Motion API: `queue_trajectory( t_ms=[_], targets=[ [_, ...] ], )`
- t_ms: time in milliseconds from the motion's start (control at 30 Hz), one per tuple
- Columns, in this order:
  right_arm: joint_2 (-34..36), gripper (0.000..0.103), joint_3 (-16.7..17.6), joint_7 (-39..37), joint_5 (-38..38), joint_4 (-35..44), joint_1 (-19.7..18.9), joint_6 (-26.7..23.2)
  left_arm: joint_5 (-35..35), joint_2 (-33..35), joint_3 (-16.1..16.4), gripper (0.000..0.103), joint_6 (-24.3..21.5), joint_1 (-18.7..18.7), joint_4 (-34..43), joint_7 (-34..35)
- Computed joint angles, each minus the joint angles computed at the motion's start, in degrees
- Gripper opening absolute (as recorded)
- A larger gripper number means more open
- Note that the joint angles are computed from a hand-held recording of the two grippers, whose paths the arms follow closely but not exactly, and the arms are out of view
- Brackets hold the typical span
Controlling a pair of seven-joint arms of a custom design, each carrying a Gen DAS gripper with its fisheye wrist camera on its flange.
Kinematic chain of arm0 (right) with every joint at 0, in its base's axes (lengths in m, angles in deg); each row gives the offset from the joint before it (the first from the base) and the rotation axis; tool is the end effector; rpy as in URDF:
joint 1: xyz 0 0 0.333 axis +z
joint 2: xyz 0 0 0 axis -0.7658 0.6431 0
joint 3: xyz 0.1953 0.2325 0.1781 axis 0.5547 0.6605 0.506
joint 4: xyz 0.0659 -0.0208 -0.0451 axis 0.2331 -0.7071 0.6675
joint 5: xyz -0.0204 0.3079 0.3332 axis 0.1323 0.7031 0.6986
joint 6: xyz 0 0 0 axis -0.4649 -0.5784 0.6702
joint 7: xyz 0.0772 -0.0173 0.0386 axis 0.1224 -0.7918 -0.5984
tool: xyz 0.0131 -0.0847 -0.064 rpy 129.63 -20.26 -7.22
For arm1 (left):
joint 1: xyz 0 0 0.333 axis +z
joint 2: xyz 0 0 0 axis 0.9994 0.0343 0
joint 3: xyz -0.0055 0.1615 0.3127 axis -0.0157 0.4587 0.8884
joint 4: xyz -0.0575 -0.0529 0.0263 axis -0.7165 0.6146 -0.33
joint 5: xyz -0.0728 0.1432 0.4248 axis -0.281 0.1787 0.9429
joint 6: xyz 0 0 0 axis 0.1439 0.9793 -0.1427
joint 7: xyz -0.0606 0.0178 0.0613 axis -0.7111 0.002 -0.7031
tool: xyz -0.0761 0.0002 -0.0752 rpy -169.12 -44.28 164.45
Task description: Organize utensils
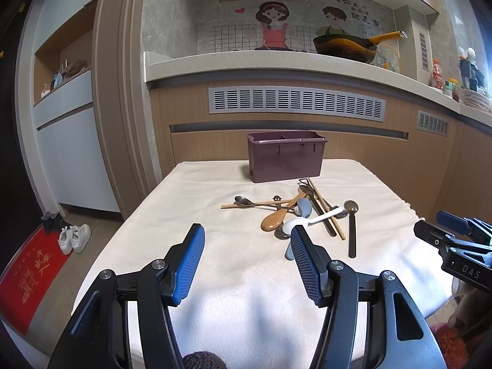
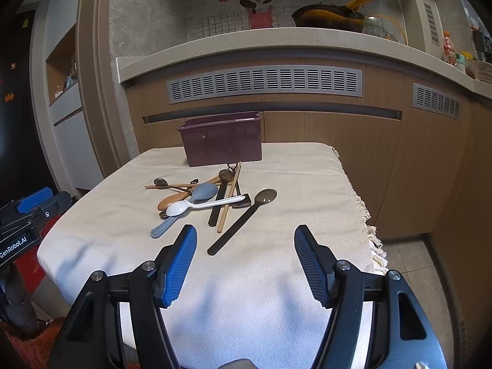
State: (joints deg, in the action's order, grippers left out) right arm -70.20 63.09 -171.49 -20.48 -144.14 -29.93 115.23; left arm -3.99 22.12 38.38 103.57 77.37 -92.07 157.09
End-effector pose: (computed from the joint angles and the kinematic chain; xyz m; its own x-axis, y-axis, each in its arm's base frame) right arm 0.5099 0.3116 0.5952 -0.3720 -0.9253 -0.0733 -0.4425 0.2462 -0.8623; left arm 0.6105 -0.1497 0.6070 -0.5289 -0.8485 -0.0169 -0.3615 0.2432 -0.9001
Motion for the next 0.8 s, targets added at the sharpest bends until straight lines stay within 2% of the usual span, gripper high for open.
queue_trajectory(
  t_ms=[800],
  targets=[
    [0.0,0.064,-0.2,0.0,0.5,-0.3,-0.2,0.8,0.1,0.5,-0.3,0.059,0.1,0.1,-0.1,-0.3]
  ],
)
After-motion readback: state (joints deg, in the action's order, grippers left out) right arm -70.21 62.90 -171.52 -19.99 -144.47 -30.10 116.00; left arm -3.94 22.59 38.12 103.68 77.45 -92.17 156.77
